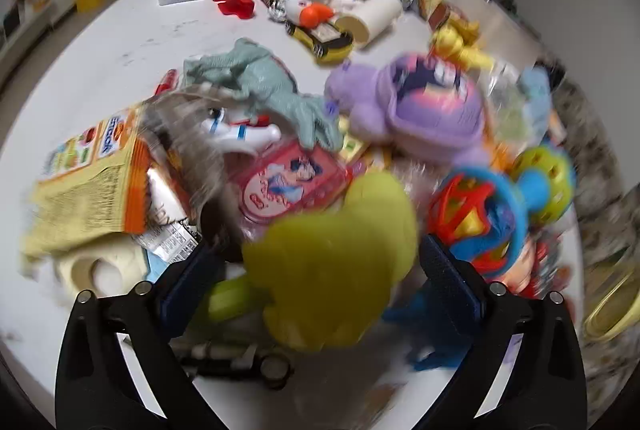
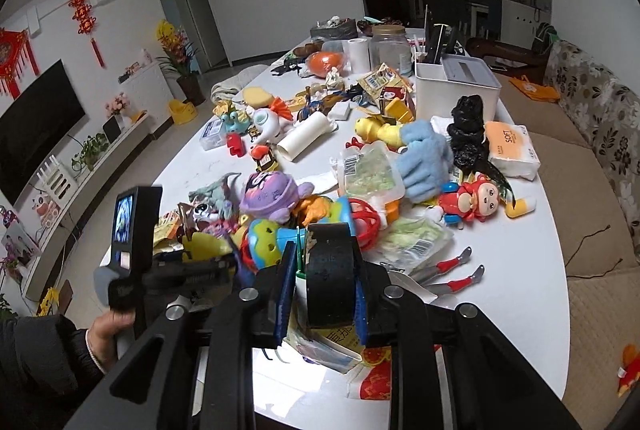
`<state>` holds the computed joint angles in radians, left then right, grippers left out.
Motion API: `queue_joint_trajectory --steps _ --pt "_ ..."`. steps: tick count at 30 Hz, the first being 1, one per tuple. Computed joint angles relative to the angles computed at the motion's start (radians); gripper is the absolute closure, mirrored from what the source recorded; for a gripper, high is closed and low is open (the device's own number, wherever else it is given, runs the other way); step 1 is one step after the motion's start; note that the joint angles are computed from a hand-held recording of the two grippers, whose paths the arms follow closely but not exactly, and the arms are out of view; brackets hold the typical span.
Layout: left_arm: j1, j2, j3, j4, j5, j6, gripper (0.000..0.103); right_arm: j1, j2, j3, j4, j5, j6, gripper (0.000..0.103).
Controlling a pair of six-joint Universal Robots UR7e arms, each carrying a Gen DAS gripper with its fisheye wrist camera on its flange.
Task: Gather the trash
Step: 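Grasp the black tape roll with the right gripper while the left gripper grasps the yellow hand toy, then carry both held toys over the cardboard box and open both grippers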
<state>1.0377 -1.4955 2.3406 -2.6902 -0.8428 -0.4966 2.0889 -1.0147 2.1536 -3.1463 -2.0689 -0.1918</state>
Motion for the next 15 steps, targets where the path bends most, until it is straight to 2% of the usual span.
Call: queue_joint_trajectory --steps 2,4,5,9,10,11,12,13,15 --pt "0.024 -0.006 0.005 -0.057 -0.037 0.019 0.015 0.002 0.010 -0.009 0.004 -0.005 0.000 0.078" --pt "0.047 -0.012 0.007 -0.111 -0.091 0.053 0.030 0.001 0.010 -0.008 0.003 -0.006 0.003 0.078" --pt "0.047 -0.014 0.003 -0.103 -0.098 0.066 0.033 0.000 0.013 -0.009 0.006 -0.006 0.010 0.078" --pt "0.003 -0.032 0.015 -0.045 -0.059 0.126 0.039 -0.004 0.017 -0.012 0.012 0.003 0.016 0.078" --pt "0.003 -0.033 0.025 -0.055 -0.064 0.143 0.038 -0.003 0.020 -0.011 0.010 0.003 0.012 0.077" --pt "0.000 -0.026 0.028 -0.031 -0.053 0.131 0.032 -0.004 0.021 -0.010 0.010 0.005 0.010 0.077" --pt "0.005 -0.012 0.024 -0.004 -0.032 0.109 0.019 -0.006 0.020 -0.009 0.011 0.008 0.009 0.077" --pt "-0.019 0.004 0.037 -0.020 0.031 0.113 0.011 -0.006 0.022 -0.009 0.013 0.008 0.009 0.077" --pt "-0.025 0.028 0.025 0.011 0.068 0.099 0.010 -0.005 0.024 -0.013 0.016 0.005 0.007 0.077"
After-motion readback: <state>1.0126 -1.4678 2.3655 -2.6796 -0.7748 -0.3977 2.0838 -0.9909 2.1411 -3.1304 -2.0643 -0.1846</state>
